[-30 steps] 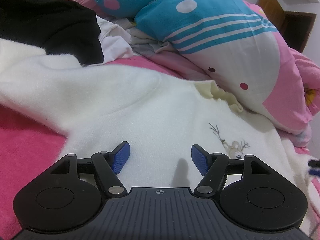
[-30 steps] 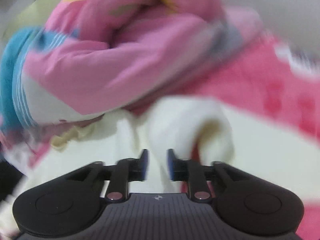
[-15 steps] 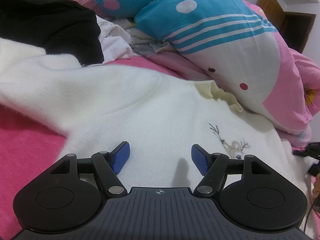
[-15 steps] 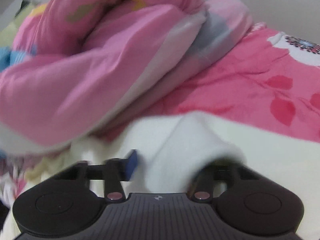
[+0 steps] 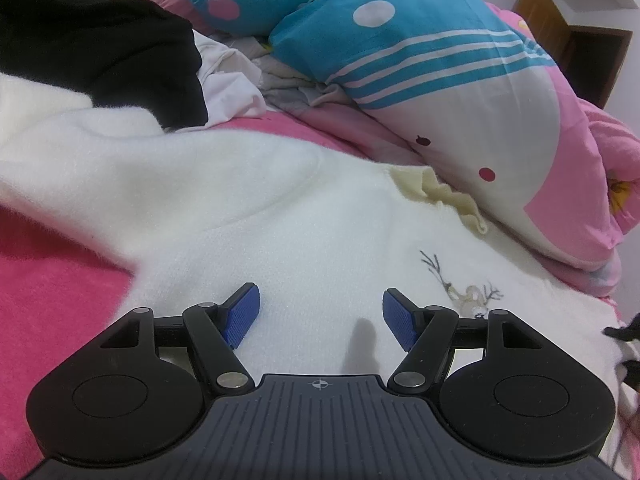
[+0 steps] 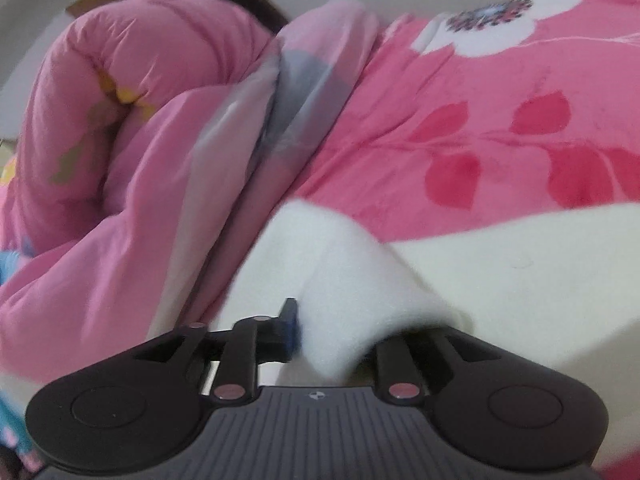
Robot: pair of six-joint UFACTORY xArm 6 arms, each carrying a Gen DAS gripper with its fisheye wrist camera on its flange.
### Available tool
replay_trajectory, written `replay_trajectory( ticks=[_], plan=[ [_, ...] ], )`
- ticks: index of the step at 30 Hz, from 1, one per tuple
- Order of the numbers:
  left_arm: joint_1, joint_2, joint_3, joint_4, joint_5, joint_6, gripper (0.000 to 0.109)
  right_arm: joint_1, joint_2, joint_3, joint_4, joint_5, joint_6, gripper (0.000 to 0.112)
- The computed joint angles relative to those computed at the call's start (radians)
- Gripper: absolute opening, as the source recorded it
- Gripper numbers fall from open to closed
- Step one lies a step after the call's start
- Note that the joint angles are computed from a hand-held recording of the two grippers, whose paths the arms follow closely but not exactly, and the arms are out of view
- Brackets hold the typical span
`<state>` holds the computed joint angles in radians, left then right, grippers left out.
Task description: Fold clothes
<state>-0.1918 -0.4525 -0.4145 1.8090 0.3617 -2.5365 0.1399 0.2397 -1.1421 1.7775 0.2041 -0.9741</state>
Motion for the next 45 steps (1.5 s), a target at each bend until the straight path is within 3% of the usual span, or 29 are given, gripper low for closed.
replay_trajectory(
  ticks=[4,8,11,13,14,15,16,19,22,26,30,32,34,37,38,41,45],
  plan=[
    [-0.001,0.004,-0.003,-0.002,0.002,0.002,0.068,-0.007,-0.209,0.211,-0.232,0.029,0.142,0.038],
    [-0.005,0.002,0.0,-0.007,0.007,0.008,0.068,0.025,-0.379,0.356,-0.346,0.151,0.046,0.031],
    [-0.004,0.003,0.0,0.001,0.005,-0.002,0.068,0.093,-0.375,0.368,-0.465,0.202,-0.012,0.022],
    [-0.001,0.003,-0.001,0.01,0.001,-0.013,0.068,0.128,-0.314,0.337,-0.569,0.189,0.02,0.018],
    [0.0,0.003,-0.001,0.013,0.0,-0.016,0.068,0.136,-0.265,0.311,-0.611,0.14,0.046,0.01],
    [0.001,0.002,-0.001,0.016,-0.002,-0.02,0.068,0.122,-0.212,0.273,-0.611,0.091,0.067,0.0],
    [0.001,0.002,0.0,0.017,-0.003,-0.023,0.068,0.097,-0.156,0.226,-0.573,0.058,0.055,0.0],
    [-0.002,0.002,0.0,0.017,0.001,-0.024,0.068,0.022,-0.106,0.156,-0.501,0.114,0.165,0.0],
    [-0.006,0.002,0.0,0.005,0.006,-0.011,0.068,0.102,-0.203,0.23,-0.589,0.01,0.126,0.0],
    [-0.007,0.002,0.001,0.001,0.008,-0.007,0.068,0.16,-0.219,0.212,-0.622,0.147,0.075,0.0],
    [-0.002,-0.002,0.003,0.017,0.003,-0.026,0.068,0.175,0.02,-0.008,-0.714,0.196,0.231,0.0],
    [0.0,-0.005,0.004,0.022,0.001,-0.034,0.068,0.133,0.15,-0.148,-0.613,0.233,0.294,0.0],
    [0.002,-0.009,0.006,0.028,0.0,-0.042,0.068,0.127,0.181,-0.189,-0.503,0.148,0.378,0.0],
    [0.004,-0.017,0.01,0.036,0.0,-0.057,0.068,0.169,0.119,-0.133,-0.504,0.057,0.403,0.0],
    [0.0,-0.036,0.021,0.028,0.015,-0.062,0.068,0.184,0.084,-0.101,-0.474,0.082,0.362,0.001],
    [-0.044,-0.123,0.075,-0.08,0.135,0.0,0.069,0.208,-0.022,-0.01,-0.417,0.272,0.213,0.001],
    [-0.069,-0.238,0.148,-0.215,0.271,0.037,0.069,0.297,-0.062,0.0,-0.498,0.443,0.097,0.001]
  ],
)
